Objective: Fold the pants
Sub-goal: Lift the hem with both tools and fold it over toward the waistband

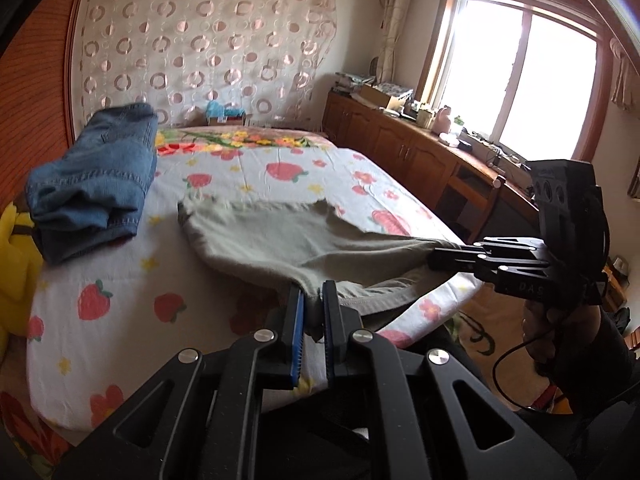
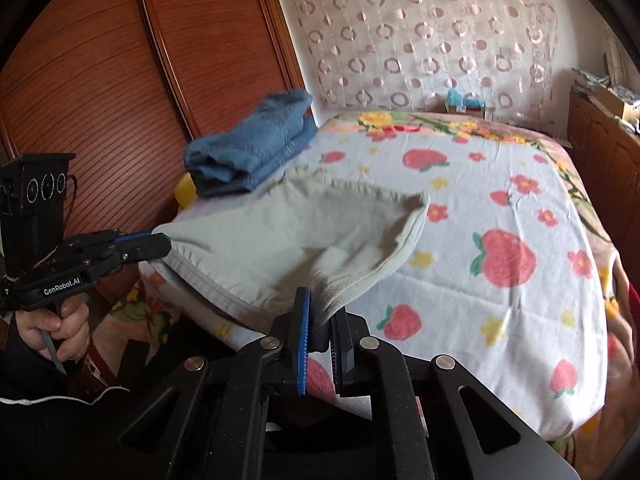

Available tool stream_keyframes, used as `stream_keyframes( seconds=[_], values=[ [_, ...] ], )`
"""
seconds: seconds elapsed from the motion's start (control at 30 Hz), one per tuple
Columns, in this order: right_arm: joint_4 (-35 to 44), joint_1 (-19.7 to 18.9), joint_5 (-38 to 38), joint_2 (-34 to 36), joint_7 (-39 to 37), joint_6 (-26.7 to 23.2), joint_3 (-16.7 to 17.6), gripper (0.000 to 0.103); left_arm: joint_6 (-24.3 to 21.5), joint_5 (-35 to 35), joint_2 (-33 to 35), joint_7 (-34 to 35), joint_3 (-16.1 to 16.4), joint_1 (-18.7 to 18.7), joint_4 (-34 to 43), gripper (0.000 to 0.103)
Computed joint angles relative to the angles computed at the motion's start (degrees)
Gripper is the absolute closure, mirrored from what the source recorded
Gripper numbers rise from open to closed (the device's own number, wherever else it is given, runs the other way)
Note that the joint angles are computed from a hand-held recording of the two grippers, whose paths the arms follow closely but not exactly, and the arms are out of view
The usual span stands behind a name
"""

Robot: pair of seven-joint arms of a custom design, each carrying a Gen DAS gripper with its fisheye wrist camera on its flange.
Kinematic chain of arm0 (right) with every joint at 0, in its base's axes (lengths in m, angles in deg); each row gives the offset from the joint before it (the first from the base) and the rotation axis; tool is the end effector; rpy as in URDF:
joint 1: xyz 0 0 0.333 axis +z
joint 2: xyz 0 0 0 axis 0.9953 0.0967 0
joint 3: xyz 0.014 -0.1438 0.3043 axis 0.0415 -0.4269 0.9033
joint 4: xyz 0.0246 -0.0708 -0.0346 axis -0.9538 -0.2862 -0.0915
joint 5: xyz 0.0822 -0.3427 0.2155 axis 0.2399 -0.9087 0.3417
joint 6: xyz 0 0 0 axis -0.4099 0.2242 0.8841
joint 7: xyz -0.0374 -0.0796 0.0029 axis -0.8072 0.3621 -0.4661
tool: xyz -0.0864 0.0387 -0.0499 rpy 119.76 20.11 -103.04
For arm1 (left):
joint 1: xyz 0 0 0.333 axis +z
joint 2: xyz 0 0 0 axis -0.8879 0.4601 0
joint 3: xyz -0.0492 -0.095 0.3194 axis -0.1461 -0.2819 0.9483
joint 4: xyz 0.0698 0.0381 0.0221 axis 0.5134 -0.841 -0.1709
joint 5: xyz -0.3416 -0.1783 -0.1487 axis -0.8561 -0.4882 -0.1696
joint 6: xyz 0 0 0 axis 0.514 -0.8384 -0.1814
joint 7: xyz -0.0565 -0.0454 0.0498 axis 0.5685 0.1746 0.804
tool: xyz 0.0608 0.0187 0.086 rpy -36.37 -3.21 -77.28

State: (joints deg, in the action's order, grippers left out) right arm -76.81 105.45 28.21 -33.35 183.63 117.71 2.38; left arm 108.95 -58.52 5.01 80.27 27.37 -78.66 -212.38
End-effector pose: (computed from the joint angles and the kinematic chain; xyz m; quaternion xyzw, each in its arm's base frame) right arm 0.4352 0.3727 0.5690 -0.6673 0.5742 -0.2268 0.4166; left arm 0.5056 -0.1707 0.5439 -0.4244 0.7839 -0.4406 0.1060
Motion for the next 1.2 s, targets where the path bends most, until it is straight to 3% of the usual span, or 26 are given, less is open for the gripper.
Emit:
stream_keyframes(
  seconds=[0.2,0.53,0.83,1.2],
  values=[
    [4.3,-0.42,-5.21,3.25,2.41,-1.42,-0.56,0.094,3.33,0.36,4.81,-0.37,-1.22,0.57,5.06,0.094],
    [13.38,3.34,-8.88,11.01,3.01,-3.99,-5.97,0.094,8.1,-0.24,12.65,-0.45,-4.27,3.06,13.12,0.094],
    [21.85,7.04,-4.2,18.38,-2.79,-6.55,-10.5,0.094,10.21,5.11,18.9,-6.14,-7.66,6.32,17.99,0.094],
    [23.7,8.73,2.07,20.54,-8.05,-6.94,-12.87,0.094,13.25,17.62,21.13,-15.79,-9.55,7.96,17.99,0.09]
  ],
)
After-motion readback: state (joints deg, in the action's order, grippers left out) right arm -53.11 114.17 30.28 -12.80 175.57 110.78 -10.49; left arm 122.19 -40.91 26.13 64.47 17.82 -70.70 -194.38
